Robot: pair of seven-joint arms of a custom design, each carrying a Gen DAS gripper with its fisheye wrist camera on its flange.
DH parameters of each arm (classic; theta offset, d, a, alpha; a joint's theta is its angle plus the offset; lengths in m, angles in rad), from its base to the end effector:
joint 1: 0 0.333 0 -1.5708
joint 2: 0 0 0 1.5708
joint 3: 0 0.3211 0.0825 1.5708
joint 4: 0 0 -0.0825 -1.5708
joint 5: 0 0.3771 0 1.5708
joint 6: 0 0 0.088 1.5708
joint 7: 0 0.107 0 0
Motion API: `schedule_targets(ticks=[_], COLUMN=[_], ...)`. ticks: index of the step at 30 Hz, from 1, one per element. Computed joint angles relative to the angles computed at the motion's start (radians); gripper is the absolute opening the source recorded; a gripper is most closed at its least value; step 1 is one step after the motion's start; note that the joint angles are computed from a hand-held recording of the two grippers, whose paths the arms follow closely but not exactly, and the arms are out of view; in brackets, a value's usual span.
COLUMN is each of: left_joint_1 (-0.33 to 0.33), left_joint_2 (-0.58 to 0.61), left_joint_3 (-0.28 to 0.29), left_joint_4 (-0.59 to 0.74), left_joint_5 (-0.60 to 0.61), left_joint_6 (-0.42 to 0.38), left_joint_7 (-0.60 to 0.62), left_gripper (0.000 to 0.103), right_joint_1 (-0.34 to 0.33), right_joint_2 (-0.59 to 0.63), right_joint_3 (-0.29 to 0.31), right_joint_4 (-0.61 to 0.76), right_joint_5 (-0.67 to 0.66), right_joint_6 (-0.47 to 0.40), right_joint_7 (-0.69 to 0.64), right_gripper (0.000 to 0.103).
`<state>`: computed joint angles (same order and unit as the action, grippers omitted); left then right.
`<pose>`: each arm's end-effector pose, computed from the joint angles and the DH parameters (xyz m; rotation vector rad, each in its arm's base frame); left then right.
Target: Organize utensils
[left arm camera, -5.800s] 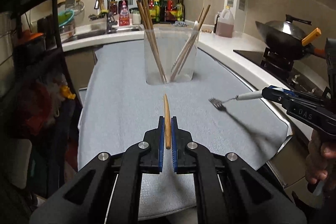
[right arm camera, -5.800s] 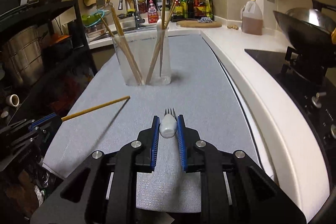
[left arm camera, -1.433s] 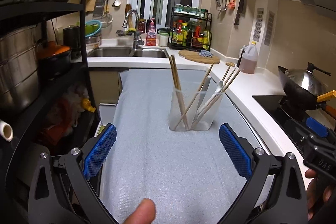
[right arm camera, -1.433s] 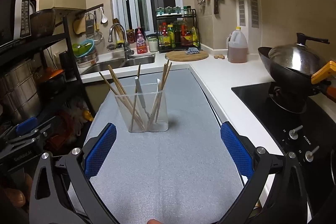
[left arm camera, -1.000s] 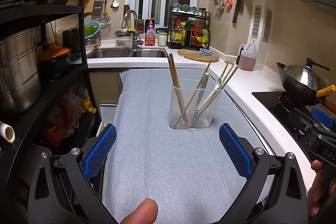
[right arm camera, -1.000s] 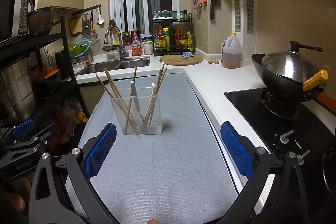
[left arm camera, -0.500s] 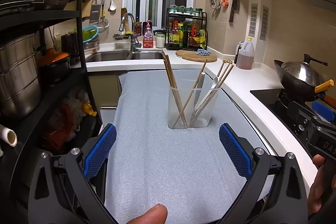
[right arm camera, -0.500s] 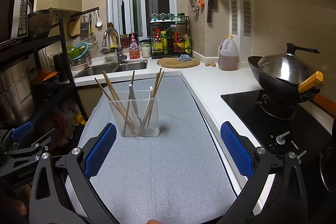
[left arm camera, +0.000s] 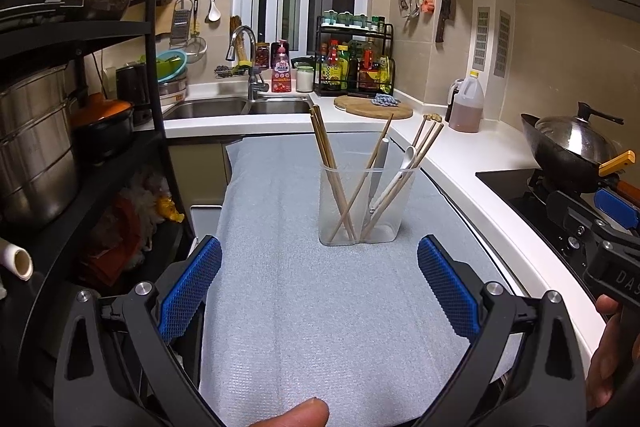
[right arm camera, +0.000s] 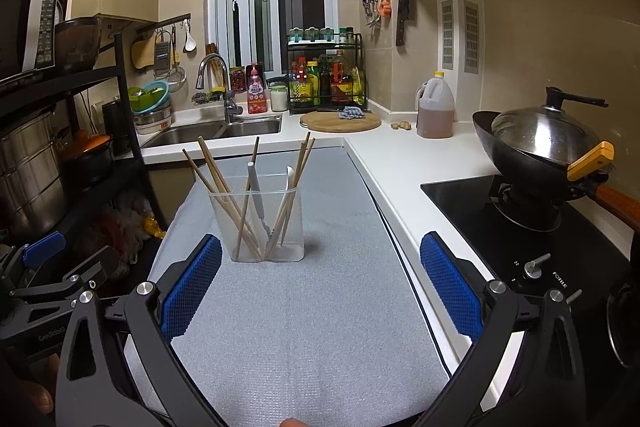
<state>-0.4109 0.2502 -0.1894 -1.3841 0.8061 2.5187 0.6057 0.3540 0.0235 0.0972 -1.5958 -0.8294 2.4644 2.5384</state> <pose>0.5670 -0.3716 0.6824 -1.5464 1.6297 -1.0426 0.5480 0.2658 0.7106 -1.4986 1.6339 -1.0000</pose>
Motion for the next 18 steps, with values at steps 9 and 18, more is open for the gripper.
schedule_targets(ticks=[9,18], left_joint_1=[-0.005,-0.007], left_joint_2=[0.0,0.001], left_joint_3=[0.0,0.0], left_joint_4=[0.006,0.011], left_joint_5=[0.006,0.009], left_joint_6=[0.0,0.0], left_joint_7=[0.005,0.007], left_gripper=[0.095,0.095], right_joint_1=[0.004,0.004], right_joint_2=[0.005,0.01], right_joint_3=[0.0,-0.002], right_joint_4=[0.01,0.019], right_joint_5=[0.0,0.003], right_joint_6=[-0.006,-0.006], right_joint_7=[-0.004,-0.011], right_gripper=[0.098,0.098])
